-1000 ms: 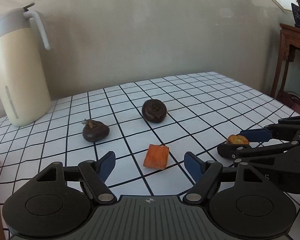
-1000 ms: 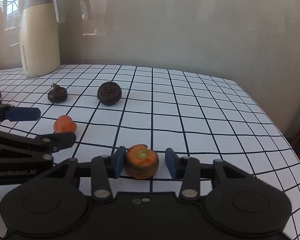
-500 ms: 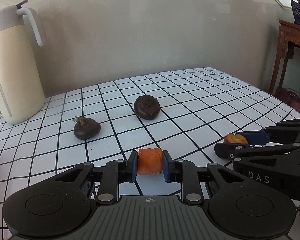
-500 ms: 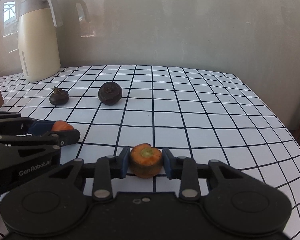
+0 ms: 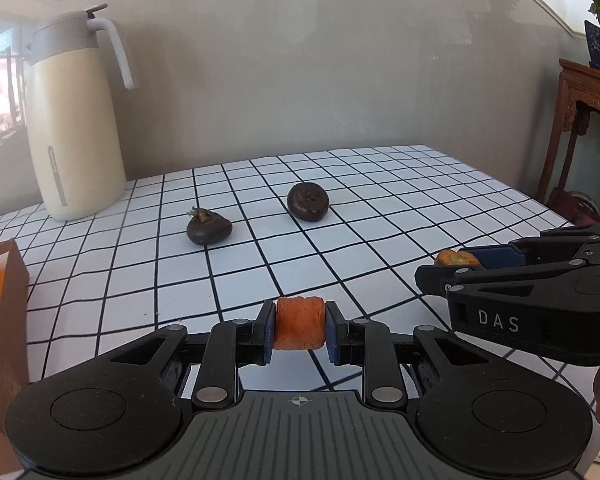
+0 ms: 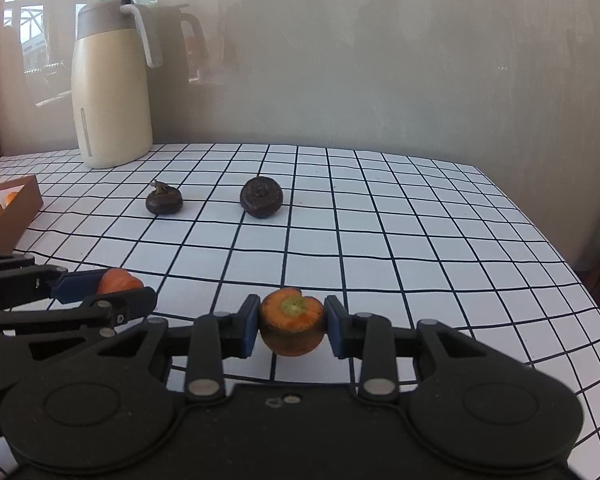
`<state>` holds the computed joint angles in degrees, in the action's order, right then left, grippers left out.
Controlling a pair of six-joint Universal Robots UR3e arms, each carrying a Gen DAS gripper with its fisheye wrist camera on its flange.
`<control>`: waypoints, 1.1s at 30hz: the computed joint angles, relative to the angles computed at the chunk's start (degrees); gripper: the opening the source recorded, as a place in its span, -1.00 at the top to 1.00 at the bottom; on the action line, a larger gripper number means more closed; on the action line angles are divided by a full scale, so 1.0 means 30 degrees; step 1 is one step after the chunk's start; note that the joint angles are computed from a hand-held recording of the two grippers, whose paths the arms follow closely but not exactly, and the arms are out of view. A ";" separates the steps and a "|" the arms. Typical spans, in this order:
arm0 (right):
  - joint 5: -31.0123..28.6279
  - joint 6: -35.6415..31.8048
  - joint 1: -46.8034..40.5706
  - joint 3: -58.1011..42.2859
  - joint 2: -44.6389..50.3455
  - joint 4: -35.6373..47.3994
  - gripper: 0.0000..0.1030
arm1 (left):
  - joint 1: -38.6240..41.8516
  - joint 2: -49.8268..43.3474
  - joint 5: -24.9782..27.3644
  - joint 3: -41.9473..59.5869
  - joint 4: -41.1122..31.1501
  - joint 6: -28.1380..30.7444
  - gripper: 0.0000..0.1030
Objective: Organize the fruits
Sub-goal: 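Carry both carrot chunks into the brown box and open both tools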
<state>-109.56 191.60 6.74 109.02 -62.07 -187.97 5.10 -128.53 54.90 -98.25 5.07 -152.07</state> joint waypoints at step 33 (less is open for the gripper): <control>-0.0679 -0.1852 0.7633 -0.7334 0.2992 0.0787 0.50 | 1.3709 0.7607 -0.6893 -0.8948 0.0769 0.4210 0.50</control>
<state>-111.60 186.05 29.64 87.02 -53.09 -185.61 46.23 -105.70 34.22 -125.09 7.37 -139.44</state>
